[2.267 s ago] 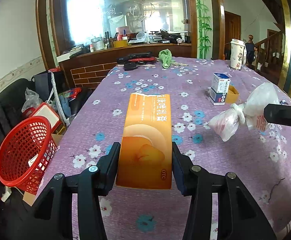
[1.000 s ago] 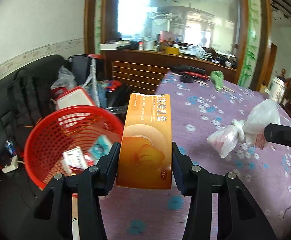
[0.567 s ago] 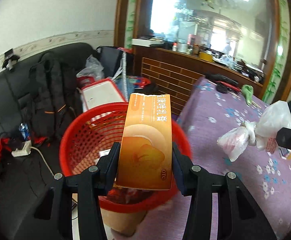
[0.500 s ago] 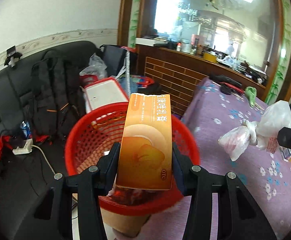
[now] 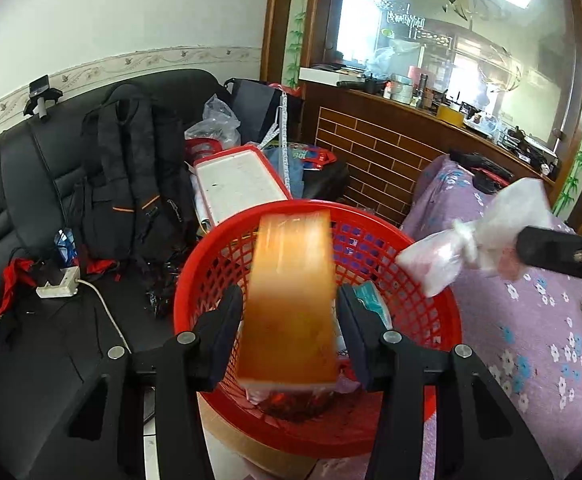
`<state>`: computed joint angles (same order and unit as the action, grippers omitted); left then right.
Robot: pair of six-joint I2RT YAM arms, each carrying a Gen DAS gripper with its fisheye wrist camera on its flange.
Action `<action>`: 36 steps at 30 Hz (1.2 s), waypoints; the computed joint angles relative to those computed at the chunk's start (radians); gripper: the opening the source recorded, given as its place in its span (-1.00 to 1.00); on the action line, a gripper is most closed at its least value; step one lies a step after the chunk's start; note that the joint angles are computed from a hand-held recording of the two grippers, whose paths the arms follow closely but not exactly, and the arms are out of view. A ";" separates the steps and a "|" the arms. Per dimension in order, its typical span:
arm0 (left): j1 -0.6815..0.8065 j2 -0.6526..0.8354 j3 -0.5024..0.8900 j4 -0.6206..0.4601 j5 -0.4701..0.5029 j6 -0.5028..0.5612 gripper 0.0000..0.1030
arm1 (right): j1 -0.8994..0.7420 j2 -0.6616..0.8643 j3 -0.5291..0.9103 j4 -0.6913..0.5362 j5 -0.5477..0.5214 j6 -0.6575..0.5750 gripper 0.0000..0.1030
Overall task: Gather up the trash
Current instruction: 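Open both grippers over the red wastebasket to drop the box and bag, then move both tools back over the table toward the blue-and-white box and tape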
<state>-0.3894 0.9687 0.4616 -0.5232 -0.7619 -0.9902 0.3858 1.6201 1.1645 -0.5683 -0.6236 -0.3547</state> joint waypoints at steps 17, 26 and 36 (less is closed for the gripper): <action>-0.288 0.246 0.190 -0.213 -0.172 -0.274 0.46 | -0.299 -0.073 -0.076 -0.087 -0.088 -0.167 -0.26; -0.408 0.507 0.389 -0.219 -0.180 -0.263 0.50 | -0.554 0.018 -0.024 -0.190 -0.122 -0.304 -0.01; -0.505 0.736 0.633 -0.290 -0.200 -0.219 0.52 | -0.756 0.133 0.089 -0.306 -0.170 -0.432 -0.01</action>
<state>-0.8939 1.7045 1.0945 -0.8133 -0.9617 -1.2094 -0.3698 1.7530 1.2531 -0.8740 -0.7937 -0.7862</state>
